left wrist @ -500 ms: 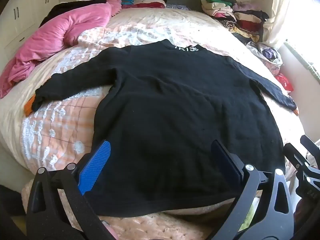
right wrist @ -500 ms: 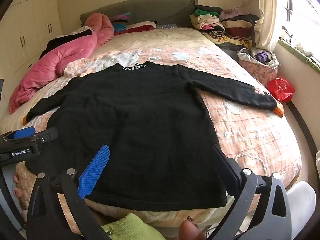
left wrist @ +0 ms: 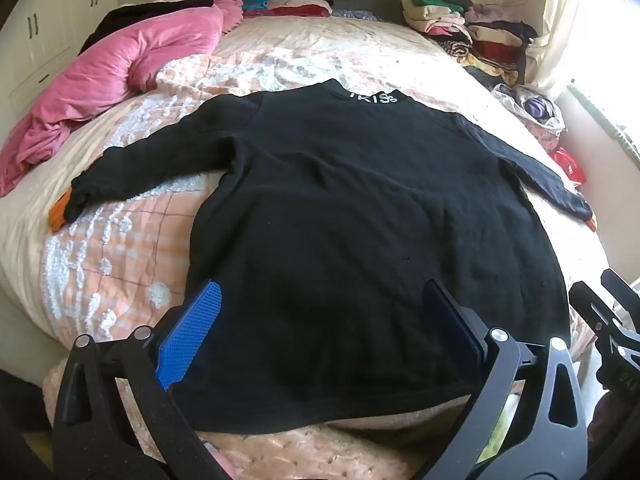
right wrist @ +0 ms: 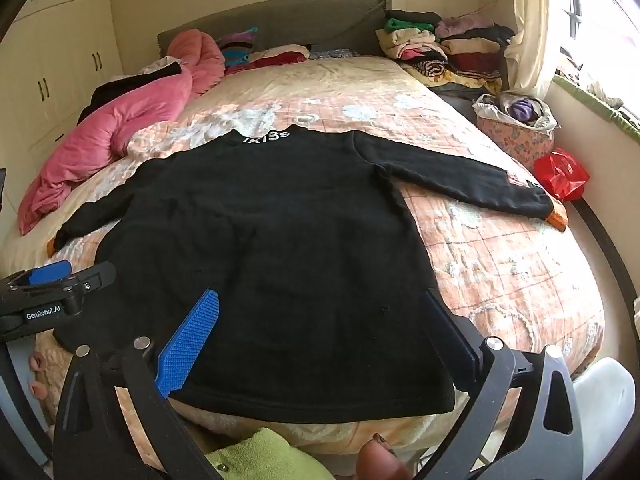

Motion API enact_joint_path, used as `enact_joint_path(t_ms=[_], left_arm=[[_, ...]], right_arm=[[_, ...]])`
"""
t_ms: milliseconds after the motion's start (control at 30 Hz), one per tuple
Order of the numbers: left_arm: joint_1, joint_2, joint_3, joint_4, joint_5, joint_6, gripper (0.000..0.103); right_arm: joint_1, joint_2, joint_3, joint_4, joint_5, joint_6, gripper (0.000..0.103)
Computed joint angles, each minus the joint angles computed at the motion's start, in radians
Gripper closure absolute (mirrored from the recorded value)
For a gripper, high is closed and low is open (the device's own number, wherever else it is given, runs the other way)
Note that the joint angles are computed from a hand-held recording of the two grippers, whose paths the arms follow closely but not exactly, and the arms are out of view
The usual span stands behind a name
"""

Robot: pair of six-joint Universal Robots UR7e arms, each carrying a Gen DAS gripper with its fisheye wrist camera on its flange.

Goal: Fold small clothes

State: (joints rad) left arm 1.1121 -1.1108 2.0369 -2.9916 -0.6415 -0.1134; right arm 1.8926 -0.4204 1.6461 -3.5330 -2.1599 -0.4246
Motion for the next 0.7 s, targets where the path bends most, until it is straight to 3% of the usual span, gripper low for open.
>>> enact_joint_path(t_ms=[700], left_arm=[[-0.007, -0.005, 0.008, 0.001, 0.006, -0.007, 0.009]], right_arm=[[0.001, -0.008, 0.002, 0.022, 0.001, 0.008, 0.004]])
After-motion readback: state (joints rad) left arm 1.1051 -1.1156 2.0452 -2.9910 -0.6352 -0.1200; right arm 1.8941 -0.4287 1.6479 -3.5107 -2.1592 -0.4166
